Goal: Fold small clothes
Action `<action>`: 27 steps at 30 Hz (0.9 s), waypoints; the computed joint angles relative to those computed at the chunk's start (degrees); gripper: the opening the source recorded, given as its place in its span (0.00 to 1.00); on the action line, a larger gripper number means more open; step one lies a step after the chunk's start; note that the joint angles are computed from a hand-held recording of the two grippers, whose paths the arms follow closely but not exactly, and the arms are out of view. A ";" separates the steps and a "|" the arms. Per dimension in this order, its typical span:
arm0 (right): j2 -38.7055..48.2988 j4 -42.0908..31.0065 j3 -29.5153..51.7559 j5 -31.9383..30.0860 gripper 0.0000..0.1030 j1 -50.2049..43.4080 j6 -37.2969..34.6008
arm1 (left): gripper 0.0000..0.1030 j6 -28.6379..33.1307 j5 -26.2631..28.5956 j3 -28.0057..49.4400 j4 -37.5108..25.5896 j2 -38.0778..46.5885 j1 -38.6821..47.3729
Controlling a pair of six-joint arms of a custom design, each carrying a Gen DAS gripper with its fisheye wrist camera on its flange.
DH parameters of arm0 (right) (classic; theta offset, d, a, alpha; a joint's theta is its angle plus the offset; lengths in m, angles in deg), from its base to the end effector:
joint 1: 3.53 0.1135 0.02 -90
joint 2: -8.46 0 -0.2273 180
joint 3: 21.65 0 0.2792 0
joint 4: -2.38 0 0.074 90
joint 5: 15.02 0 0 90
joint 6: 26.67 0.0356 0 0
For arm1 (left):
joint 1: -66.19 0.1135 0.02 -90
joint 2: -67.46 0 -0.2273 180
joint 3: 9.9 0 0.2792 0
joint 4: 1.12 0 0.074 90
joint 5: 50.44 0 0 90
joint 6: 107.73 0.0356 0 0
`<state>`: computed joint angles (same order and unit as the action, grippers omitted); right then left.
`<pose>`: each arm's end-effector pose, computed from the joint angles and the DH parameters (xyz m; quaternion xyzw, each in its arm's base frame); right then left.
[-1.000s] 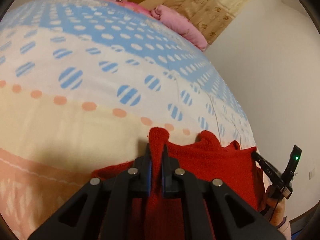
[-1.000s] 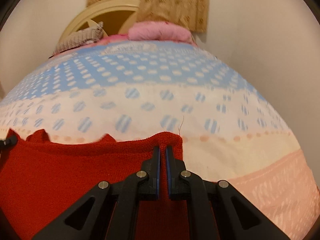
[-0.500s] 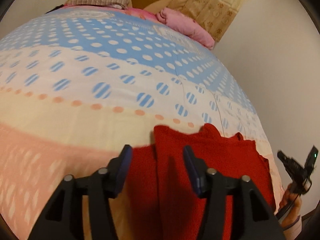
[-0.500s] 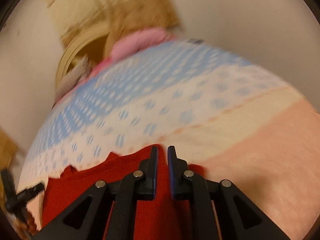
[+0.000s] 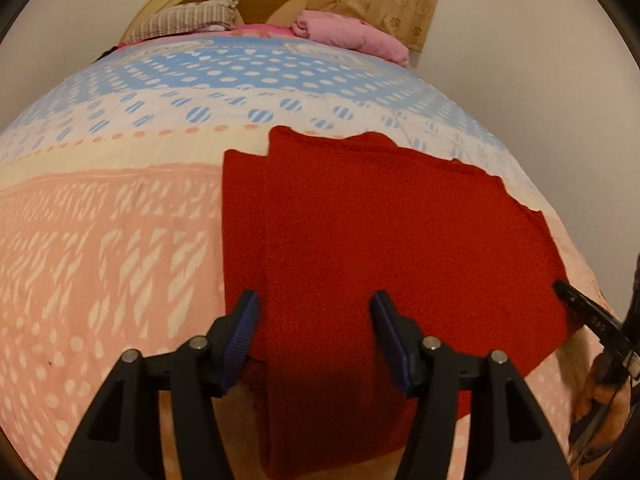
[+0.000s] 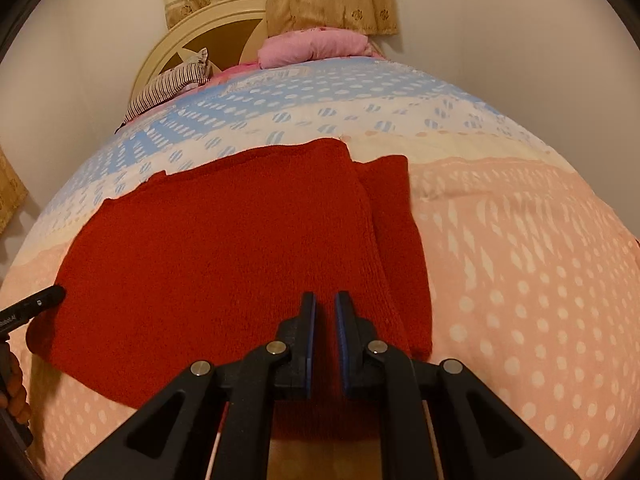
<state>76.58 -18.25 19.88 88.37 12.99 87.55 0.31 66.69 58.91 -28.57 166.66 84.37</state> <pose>0.2504 0.0657 0.1197 0.1045 0.9198 0.0243 0.3774 0.3409 0.0948 0.1072 0.0638 0.9342 -0.1305 0.3260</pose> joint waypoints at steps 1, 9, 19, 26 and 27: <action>-0.47 1.33 -1.17 0.09 0.09 0.00 0.19 | 0.64 -0.04 -0.86 -0.84 1.51 -0.35 -0.34; -1.98 6.40 -4.43 -5.92 0.09 -4.01 0.25 | 0.74 -0.74 -5.92 -3.89 2.98 -3.89 -1.55; -4.60 2.42 -3.16 -6.25 0.13 -3.12 0.63 | 0.94 -0.97 0.38 -5.34 -0.36 -7.50 3.63; -23.37 -0.85 -12.91 -14.93 0.71 -11.25 8.50 | 0.94 -1.86 21.71 4.88 -17.04 4.97 12.73; -22.08 -0.33 -13.23 -17.69 0.71 -12.14 8.48 | 0.94 -2.64 22.42 3.31 -15.09 4.18 12.82</action>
